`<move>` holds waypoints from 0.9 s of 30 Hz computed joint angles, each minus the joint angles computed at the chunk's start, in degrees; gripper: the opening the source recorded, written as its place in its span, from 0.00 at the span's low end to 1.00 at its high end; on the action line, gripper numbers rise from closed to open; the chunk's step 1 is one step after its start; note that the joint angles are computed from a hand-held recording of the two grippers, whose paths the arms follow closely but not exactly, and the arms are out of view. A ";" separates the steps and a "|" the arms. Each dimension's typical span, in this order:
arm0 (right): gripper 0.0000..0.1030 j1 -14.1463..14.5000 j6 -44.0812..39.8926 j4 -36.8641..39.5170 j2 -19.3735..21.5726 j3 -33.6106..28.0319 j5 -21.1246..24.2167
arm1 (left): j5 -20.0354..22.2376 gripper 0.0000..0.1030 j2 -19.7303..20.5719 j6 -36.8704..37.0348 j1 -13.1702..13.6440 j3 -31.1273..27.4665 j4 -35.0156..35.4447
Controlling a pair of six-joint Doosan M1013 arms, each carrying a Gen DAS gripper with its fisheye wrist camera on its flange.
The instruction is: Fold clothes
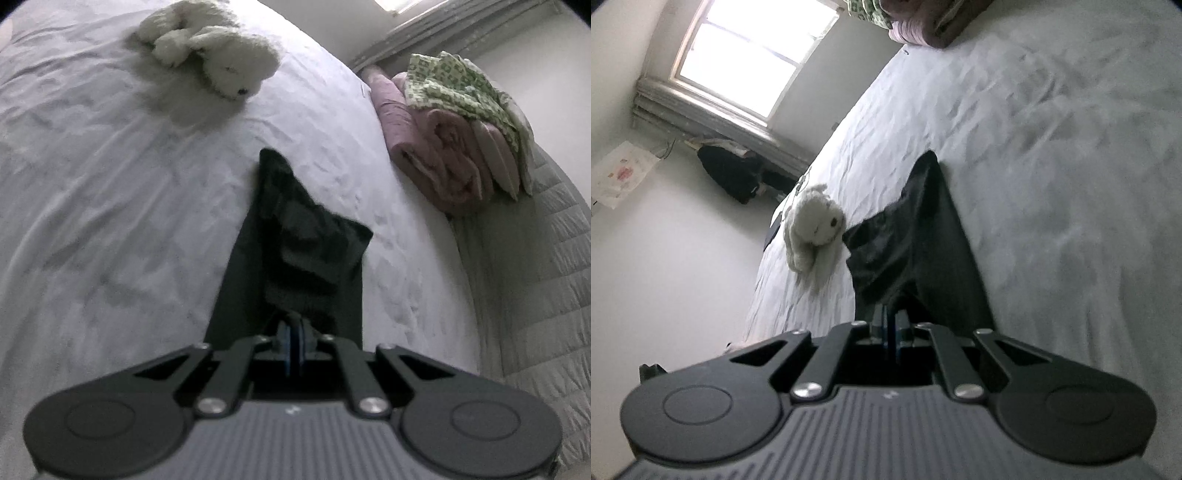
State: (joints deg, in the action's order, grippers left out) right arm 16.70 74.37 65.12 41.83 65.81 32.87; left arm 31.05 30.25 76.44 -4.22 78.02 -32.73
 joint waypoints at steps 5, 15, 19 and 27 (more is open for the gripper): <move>0.06 -0.21 4.98 -4.36 4.16 -6.95 1.60 | 2.29 0.04 3.94 -2.22 0.31 -6.39 2.33; 0.06 -0.85 13.44 -10.00 12.28 -20.83 5.79 | 5.80 0.04 10.69 -4.34 1.42 -16.58 3.01; 0.06 -1.13 16.65 -12.55 15.59 -27.05 7.81 | 7.83 0.04 13.53 -5.18 1.84 -21.11 3.21; 0.06 -1.23 24.65 -19.07 24.24 -43.76 13.54 | 10.91 0.04 18.71 -7.79 2.42 -29.29 4.26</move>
State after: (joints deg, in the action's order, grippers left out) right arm 15.47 99.02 46.06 66.06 22.04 46.41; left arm 41.96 48.96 68.65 -1.81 48.73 -28.47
